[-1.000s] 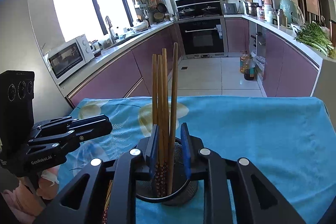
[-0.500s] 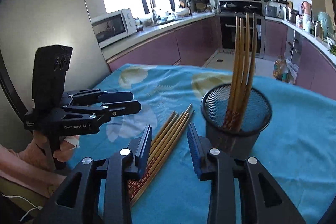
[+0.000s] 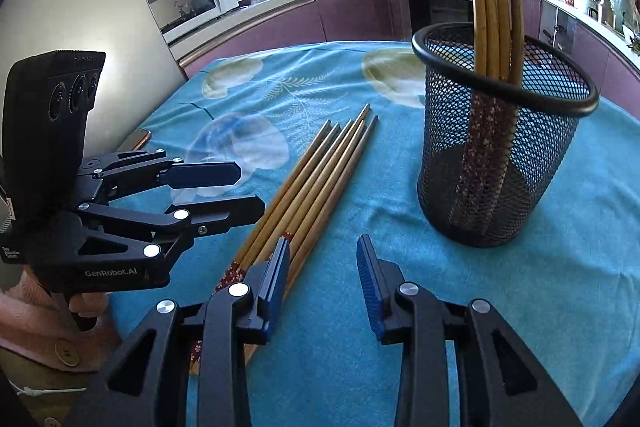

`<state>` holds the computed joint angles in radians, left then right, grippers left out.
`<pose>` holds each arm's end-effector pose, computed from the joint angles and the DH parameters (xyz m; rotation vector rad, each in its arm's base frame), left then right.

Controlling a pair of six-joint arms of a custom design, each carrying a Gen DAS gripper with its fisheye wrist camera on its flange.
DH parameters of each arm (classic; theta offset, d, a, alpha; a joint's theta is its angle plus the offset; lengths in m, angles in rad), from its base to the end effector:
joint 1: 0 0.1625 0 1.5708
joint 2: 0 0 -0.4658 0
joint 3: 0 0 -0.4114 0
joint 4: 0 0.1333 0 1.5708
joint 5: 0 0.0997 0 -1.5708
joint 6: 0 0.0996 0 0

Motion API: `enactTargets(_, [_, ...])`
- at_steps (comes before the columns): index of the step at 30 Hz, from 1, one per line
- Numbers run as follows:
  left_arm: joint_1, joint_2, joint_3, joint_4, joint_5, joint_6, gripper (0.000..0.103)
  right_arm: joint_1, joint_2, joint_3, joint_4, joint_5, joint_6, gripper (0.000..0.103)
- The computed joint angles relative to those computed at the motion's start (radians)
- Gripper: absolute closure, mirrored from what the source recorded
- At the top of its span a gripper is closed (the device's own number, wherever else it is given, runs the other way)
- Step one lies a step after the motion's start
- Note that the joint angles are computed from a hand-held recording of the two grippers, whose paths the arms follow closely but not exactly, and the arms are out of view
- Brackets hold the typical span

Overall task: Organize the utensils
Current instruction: 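Withdraw the right gripper back toward the remaining chopsticks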

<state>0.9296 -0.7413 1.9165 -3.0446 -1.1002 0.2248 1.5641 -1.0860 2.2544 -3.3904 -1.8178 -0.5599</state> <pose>-0.2299 -0.6064 0.0419 1.0423 2.4865 -0.5300 0.1055 -0.5167 0.1797 0.6115 -2.5574 0.7605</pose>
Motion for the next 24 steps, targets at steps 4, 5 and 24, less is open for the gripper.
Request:
enactTargets(4, [0.0, 0.006, -0.002, 0.009, 0.007, 0.0, 0.056, 0.006, 0.01, -0.005, -0.002, -0.013, -0.002, 0.07])
enactTargets(5, [-0.001, 0.008, -0.002, 0.009, 0.009, 0.0, 0.056, 0.008, 0.013, -0.008, -0.001, -0.016, -0.004, 0.07])
enactTargets(24, [0.008, 0.003, -0.007, 0.054, 0.016, -0.004, 0.059, 0.023, 0.033, -0.027, -0.001, -0.077, 0.004, 0.07])
